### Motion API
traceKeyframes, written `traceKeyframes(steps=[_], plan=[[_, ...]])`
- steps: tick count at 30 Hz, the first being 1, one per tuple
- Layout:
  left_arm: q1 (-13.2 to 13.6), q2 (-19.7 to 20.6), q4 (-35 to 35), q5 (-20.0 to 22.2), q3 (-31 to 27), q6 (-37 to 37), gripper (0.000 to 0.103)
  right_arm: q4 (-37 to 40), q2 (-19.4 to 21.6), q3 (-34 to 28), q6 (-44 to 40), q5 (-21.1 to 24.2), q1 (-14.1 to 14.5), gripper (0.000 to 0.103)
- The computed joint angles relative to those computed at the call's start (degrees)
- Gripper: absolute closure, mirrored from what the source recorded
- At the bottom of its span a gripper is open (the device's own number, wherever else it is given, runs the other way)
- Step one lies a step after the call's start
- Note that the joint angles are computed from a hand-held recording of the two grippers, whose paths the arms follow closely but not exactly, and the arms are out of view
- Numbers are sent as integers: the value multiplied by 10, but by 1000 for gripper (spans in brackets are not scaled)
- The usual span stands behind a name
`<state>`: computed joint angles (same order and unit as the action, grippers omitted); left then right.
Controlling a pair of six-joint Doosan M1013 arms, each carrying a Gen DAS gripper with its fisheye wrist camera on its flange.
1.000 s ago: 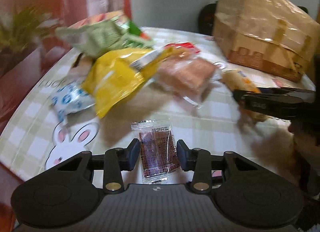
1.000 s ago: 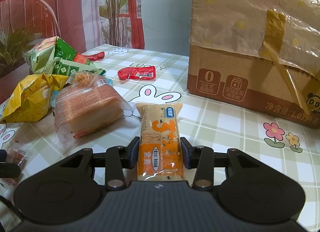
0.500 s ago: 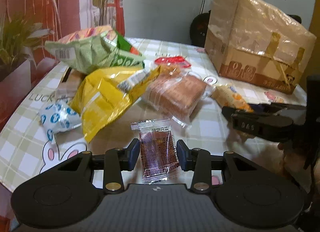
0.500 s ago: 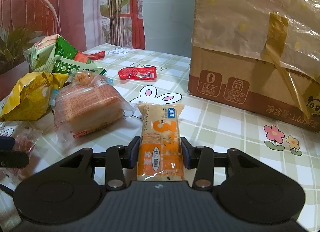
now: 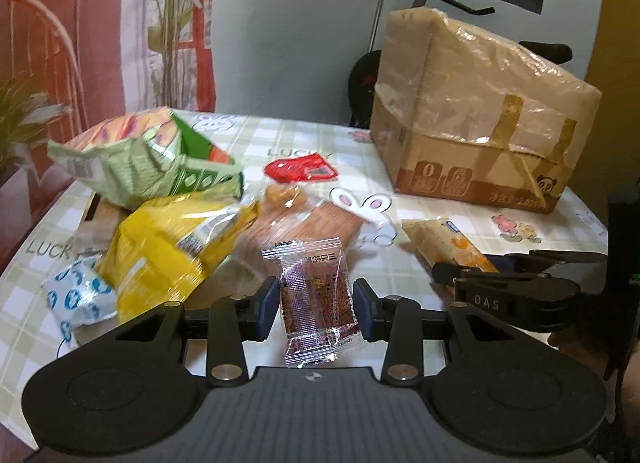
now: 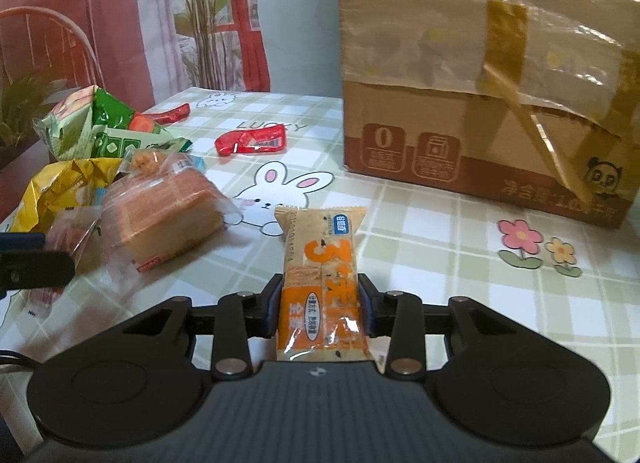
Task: Organize snacks
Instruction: 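Carry both held packets over the open cardboard box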
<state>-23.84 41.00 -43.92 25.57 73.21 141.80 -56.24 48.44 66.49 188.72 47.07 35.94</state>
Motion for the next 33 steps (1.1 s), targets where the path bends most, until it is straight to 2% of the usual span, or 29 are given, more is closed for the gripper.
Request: traceKeyframes(steps=[8, 19, 26, 33], plan=[[-4, 0, -46, -10, -16, 21, 61, -43, -18, 12, 27, 29, 4, 64], [-13, 11, -166, 0, -71, 98, 61, -143, -62, 36, 64, 78, 1, 64], [-27, 36, -217, 22, -144, 114, 61, -204, -97, 54, 76, 97, -14, 64], [-52, 89, -169, 59, -265, 45, 60, -216, -121, 66, 65, 109, -52, 64]])
